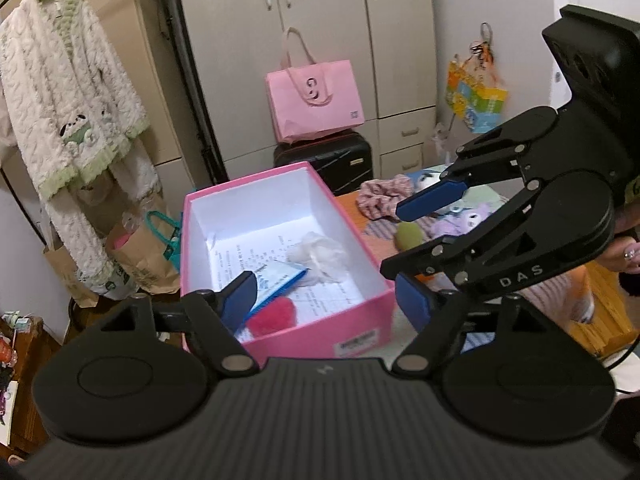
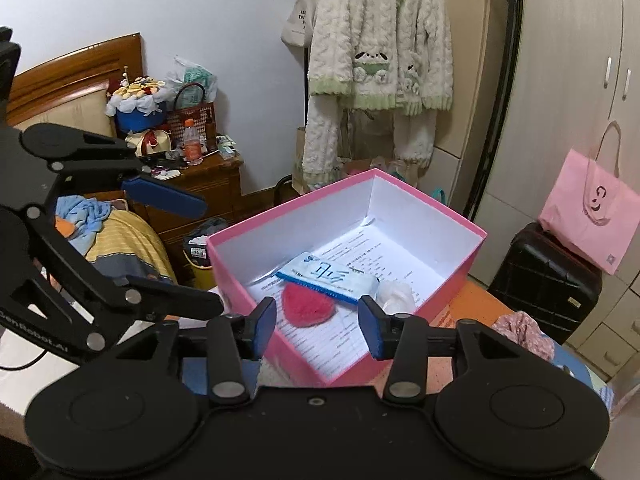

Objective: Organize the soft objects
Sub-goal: 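Withdraw both grippers from the box toward the table, then move the left gripper to the orange sponge while the right approaches the white wipes pack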

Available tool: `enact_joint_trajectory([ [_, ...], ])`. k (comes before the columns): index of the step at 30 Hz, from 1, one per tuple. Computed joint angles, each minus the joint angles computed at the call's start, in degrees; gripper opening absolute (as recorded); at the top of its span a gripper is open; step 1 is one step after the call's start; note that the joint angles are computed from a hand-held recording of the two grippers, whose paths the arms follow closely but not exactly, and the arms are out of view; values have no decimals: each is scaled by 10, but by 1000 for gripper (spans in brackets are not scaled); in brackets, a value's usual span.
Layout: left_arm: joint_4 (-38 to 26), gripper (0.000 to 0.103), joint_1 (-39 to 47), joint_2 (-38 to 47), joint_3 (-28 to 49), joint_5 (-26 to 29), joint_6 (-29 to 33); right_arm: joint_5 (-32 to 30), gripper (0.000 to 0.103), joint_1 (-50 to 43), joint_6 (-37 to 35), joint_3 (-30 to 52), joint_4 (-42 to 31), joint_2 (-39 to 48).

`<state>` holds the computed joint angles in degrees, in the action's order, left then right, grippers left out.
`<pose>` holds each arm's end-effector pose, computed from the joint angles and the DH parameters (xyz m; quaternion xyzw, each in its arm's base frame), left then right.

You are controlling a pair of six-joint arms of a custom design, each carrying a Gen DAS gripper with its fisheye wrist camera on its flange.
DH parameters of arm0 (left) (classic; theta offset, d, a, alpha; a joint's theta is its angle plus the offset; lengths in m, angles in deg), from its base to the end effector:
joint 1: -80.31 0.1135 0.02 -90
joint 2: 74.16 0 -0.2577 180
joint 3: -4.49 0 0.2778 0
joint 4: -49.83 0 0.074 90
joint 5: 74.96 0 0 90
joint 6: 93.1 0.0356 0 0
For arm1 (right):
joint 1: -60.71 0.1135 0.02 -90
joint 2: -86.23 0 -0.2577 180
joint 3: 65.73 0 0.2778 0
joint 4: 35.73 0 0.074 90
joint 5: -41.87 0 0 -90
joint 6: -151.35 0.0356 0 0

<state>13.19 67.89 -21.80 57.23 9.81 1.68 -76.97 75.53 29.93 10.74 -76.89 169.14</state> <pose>0.2240 -0.0460 0.2547 0.1129 0.8842 0.0105 0.4532 0.3196 0.1023 0.2604 -0.4374 0.7951 0.1792 0.3801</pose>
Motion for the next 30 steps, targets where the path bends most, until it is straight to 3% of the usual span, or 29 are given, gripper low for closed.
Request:
enact_joint_trajectory([
  [6,-8,85,-51,-17,-15,-13,-30,-37,62,-54,-40,-59,-25,-77],
  [14,12,86,-111,22,-19,-11,-54,-119,64,-181,-113,-120,-61,-139],
  [19,71,86,-130,49,-42,-4,-81,-183,66,-270,-176,-144,-73,-137],
  [25,154,85,-160,125,-47,-7,-109,-200,68,-319,-219,-168,-52,-96],
  [28,212,84,-178,164,-57,-24,-123,-211,71,-331,-228,-188,-19,-71],
  [30,252,84,-191,189,-65,-48,-138,-238,72,-344,-217,-215,41,-57],
])
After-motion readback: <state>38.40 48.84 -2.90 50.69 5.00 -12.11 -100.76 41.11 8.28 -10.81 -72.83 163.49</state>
